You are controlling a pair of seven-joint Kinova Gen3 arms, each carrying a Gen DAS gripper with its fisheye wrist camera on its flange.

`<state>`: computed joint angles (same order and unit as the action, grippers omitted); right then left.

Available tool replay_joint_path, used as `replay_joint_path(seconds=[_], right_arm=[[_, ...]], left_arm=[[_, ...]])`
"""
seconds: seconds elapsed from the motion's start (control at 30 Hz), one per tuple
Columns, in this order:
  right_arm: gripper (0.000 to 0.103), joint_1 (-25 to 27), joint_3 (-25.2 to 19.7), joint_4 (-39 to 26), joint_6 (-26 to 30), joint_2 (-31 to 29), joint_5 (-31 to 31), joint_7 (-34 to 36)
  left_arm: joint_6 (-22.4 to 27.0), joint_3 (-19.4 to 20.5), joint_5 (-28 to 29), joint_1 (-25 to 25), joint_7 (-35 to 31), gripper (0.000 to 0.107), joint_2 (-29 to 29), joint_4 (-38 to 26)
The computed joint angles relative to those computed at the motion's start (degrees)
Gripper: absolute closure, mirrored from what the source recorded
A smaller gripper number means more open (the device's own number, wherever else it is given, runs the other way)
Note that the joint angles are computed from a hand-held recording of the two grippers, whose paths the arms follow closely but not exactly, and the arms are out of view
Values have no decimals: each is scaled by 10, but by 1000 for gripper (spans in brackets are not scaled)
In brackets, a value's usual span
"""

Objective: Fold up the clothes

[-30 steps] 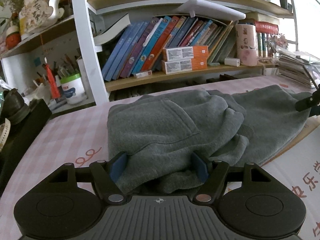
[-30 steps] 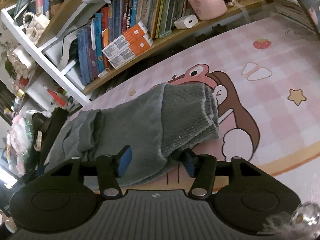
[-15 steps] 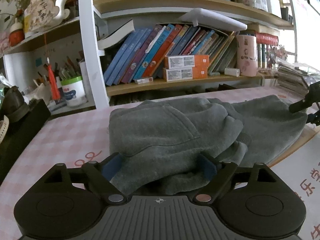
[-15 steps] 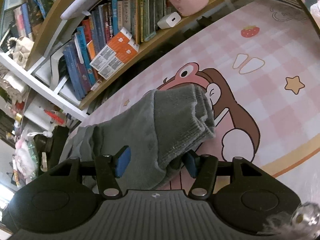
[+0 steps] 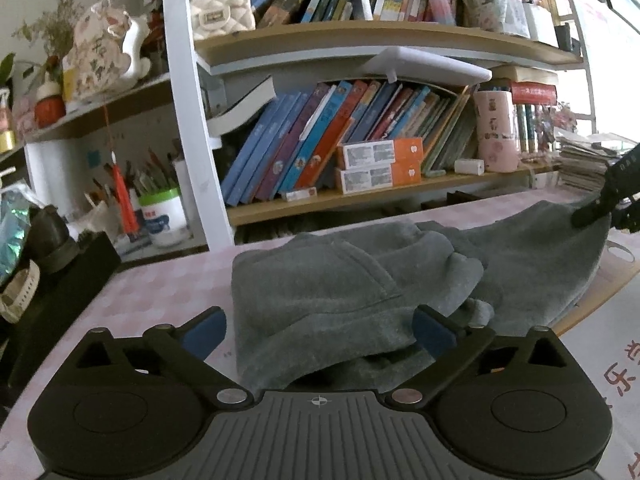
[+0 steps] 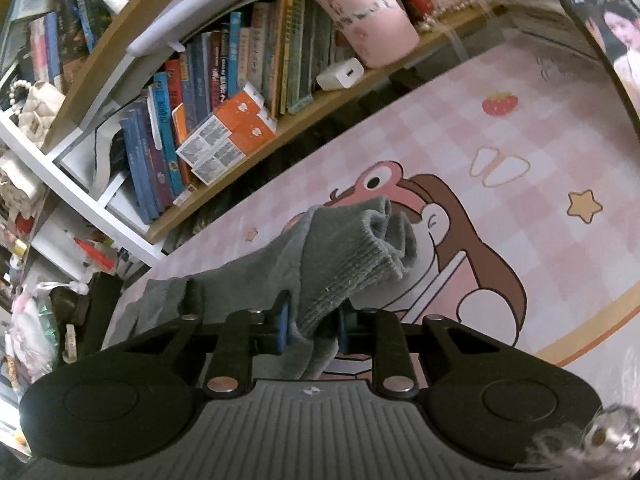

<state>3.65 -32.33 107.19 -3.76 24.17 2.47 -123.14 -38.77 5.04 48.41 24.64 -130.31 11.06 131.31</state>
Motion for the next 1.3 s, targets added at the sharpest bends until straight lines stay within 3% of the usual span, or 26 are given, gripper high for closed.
replay_joint_path(seconds=[0.07,0.2,0.3,0.4,0.47,0.53,0.67,0.73,0.8,0.9,0.97,1.0,1.1,1.3], right_arm=[[84,-7,5,5,-13,-4,-18,19],[86,20,-35,7,-38,-3,-67,78],[86,11,-40,-6,-42,-9,-99,135],[86,-15,-25,-22,-46,-20,-64,122],[86,-62,12,-31,-56,-29,-48,119],[86,-115,51,-45,-61,-35,-31,121],[86,-219,117,-75,-69,-30,-25,180],[86,-271,150,-93,-64,-24,5,190],[86,-296,150,-118,-40,-9,44,206],[86,-277,81,-162,30,30,109,242],[85,-260,35,-187,76,61,126,289],[78,-248,9,-200,100,77,124,312],[57,-193,-71,-217,124,117,69,377],[57,-39,-224,-164,104,134,-49,510]], left_arm=[[-7,1,-6,0,7,6,0,3],[-8,-1,-14,-4,27,6,-1,7],[1,-67,-32,48,63,6,-4,10],[-10,-140,-65,108,121,6,-2,20],[-51,-149,-81,116,168,6,-2,37],[-97,-122,-95,90,214,6,-5,57],[-184,-16,-81,-14,307,6,-10,92],[-198,29,-68,-67,354,6,-15,102],[-204,71,-64,-120,401,6,-20,110],[-224,74,-98,-143,470,6,-16,129],[-223,30,-115,-112,501,6,-16,134],[-217,7,-126,-94,503,6,-16,133],[-199,-5,-147,-86,485,6,-16,128],[-180,-6,-208,-97,480,10,-13,126]])
